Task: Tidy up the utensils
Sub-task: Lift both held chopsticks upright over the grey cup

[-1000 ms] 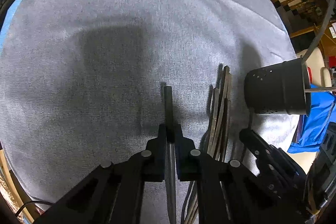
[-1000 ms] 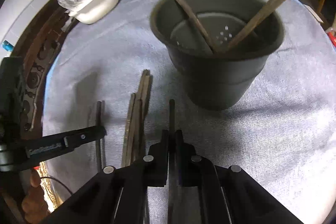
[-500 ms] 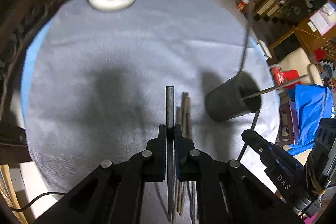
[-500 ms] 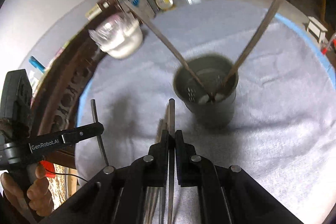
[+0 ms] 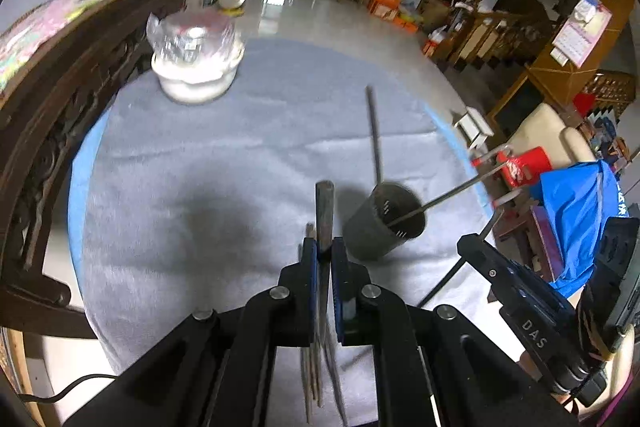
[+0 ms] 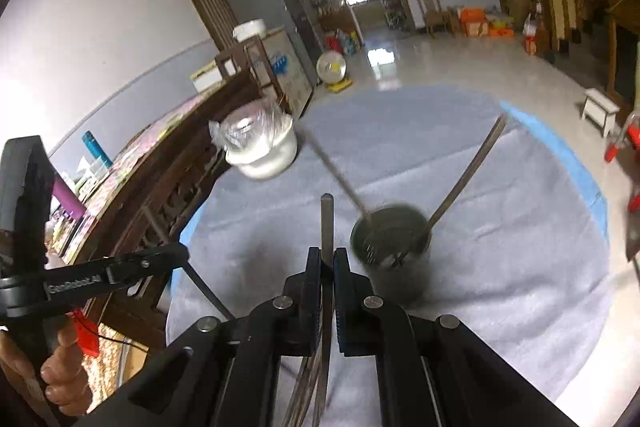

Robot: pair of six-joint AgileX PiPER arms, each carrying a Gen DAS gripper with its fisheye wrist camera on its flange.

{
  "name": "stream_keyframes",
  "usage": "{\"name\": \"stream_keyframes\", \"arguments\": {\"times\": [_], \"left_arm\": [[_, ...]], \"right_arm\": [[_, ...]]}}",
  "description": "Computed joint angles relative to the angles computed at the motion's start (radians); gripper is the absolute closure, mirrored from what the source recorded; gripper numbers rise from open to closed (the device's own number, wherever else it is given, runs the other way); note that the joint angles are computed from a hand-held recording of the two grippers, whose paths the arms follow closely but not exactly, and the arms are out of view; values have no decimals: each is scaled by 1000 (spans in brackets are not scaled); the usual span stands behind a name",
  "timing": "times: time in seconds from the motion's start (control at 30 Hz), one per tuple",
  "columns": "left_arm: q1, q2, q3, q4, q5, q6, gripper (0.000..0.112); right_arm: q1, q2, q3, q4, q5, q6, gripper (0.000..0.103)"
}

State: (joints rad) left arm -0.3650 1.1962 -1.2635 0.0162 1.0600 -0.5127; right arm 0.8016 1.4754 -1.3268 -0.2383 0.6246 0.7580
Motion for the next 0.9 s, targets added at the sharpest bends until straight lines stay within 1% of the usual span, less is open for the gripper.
{"name": "stream_keyframes", "arguments": {"times": [0.2, 0.47, 0.57, 0.63, 0.73, 0.83, 0.9], "left_arm": [[-45, 44, -146, 87, 25, -56, 105], [-106, 163, -430, 166, 108, -73, 105], [-129, 217, -542, 191, 138, -77, 105], [-141, 246, -593, 198, 141, -74, 105], [-166, 280, -626, 217, 134, -88, 105], [-181, 304, -604, 221, 110, -103, 105], [-178, 316, -573, 215, 94, -112, 105]], "right_arm": [[-15, -4, -91, -102, 39, 46, 97], [-74, 32, -286, -125, 96, 23, 97], [-77, 60, -369, -178, 130, 43, 97], [-68, 79, -413, -237, 155, 72, 97], [-77, 104, -441, -264, 171, 77, 96], [-92, 123, -427, -259, 171, 75, 97], [-109, 123, -395, -235, 155, 69, 97]]}}
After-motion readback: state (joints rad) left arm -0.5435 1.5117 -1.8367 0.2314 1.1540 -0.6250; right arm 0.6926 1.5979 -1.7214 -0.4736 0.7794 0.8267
